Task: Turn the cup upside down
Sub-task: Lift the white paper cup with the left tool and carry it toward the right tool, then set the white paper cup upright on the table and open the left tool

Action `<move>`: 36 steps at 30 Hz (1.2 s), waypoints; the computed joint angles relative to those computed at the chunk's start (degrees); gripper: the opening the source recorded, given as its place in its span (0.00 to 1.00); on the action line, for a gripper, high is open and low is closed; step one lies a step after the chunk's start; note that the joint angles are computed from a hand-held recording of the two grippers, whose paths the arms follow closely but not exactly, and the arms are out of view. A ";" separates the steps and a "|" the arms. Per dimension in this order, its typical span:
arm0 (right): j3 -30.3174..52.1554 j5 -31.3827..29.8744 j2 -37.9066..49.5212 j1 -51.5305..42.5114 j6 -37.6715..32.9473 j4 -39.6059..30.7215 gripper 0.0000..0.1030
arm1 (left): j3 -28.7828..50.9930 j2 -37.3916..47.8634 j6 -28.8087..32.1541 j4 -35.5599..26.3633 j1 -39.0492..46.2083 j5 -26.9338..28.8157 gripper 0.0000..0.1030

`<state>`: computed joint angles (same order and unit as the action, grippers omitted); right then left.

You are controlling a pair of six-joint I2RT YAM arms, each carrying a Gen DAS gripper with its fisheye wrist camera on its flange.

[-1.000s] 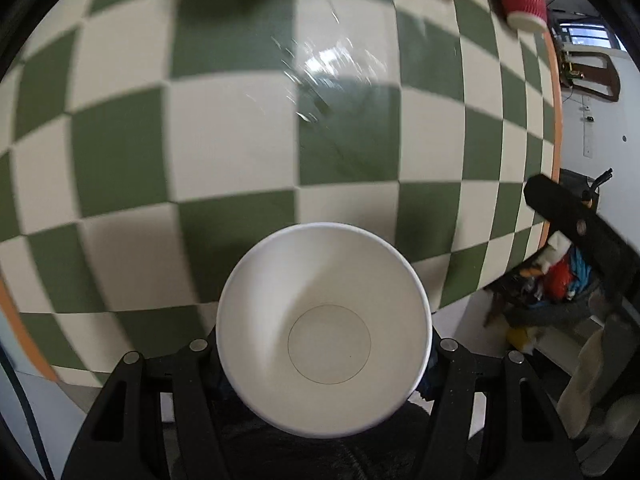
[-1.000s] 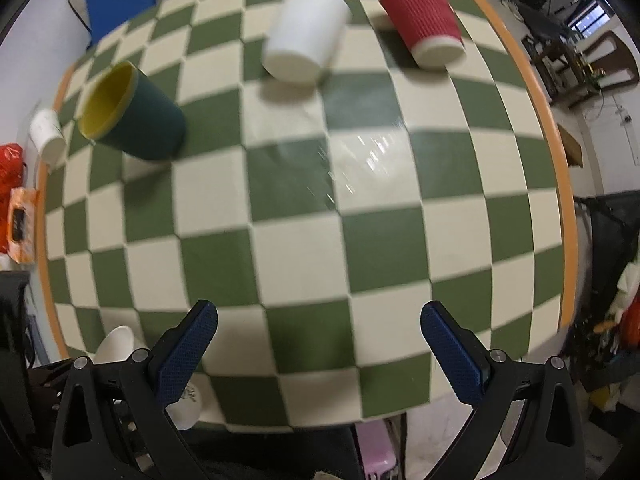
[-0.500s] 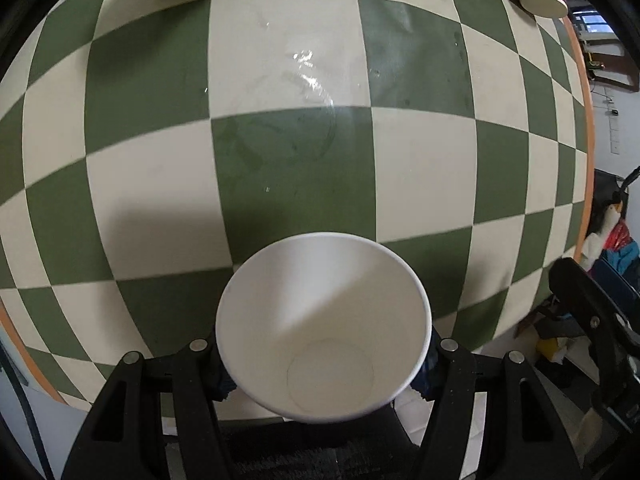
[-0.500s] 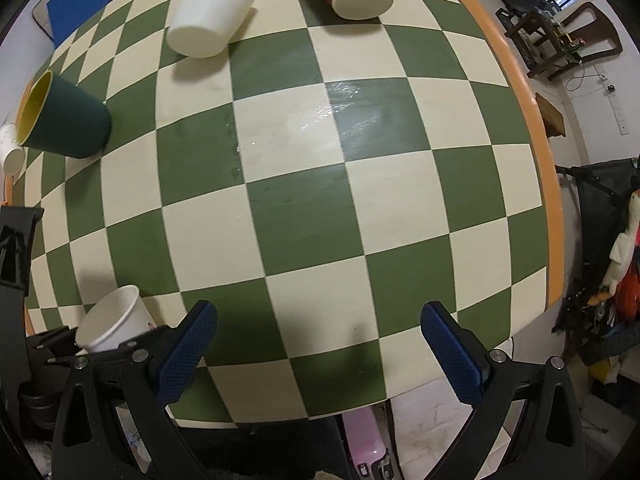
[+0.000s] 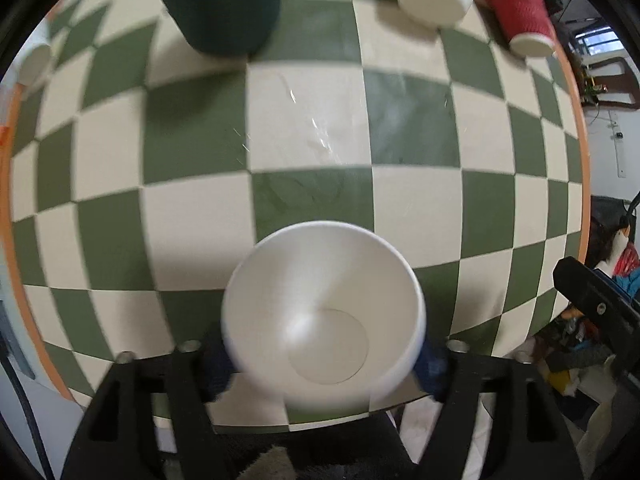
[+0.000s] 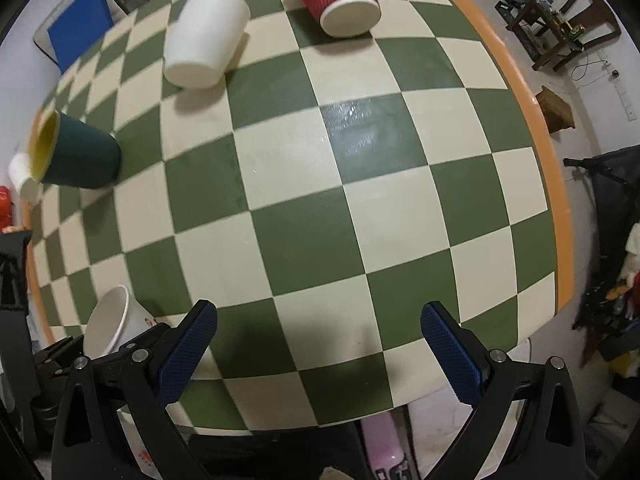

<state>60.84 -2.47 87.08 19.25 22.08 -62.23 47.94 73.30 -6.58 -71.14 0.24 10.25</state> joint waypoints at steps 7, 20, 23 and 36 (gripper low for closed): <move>6.40 -0.59 -2.10 5.74 -8.27 -5.68 1.00 | 4.93 -12.87 3.85 -8.88 9.26 -6.02 0.85; 11.06 5.06 -5.95 27.23 0.50 -10.92 1.00 | 8.65 -16.69 22.58 -12.24 36.17 -8.75 0.85; 11.80 3.96 -6.15 29.93 5.72 -10.79 1.00 | 11.76 -16.09 28.08 -13.80 40.87 -7.65 0.85; 23.46 24.30 9.76 42.54 -16.43 -13.84 1.00 | 8.03 -7.86 38.99 -3.38 53.61 -7.17 0.85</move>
<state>84.30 21.83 96.84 61.79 5.65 -76.07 55.98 65.44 32.42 -74.52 53.86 3.08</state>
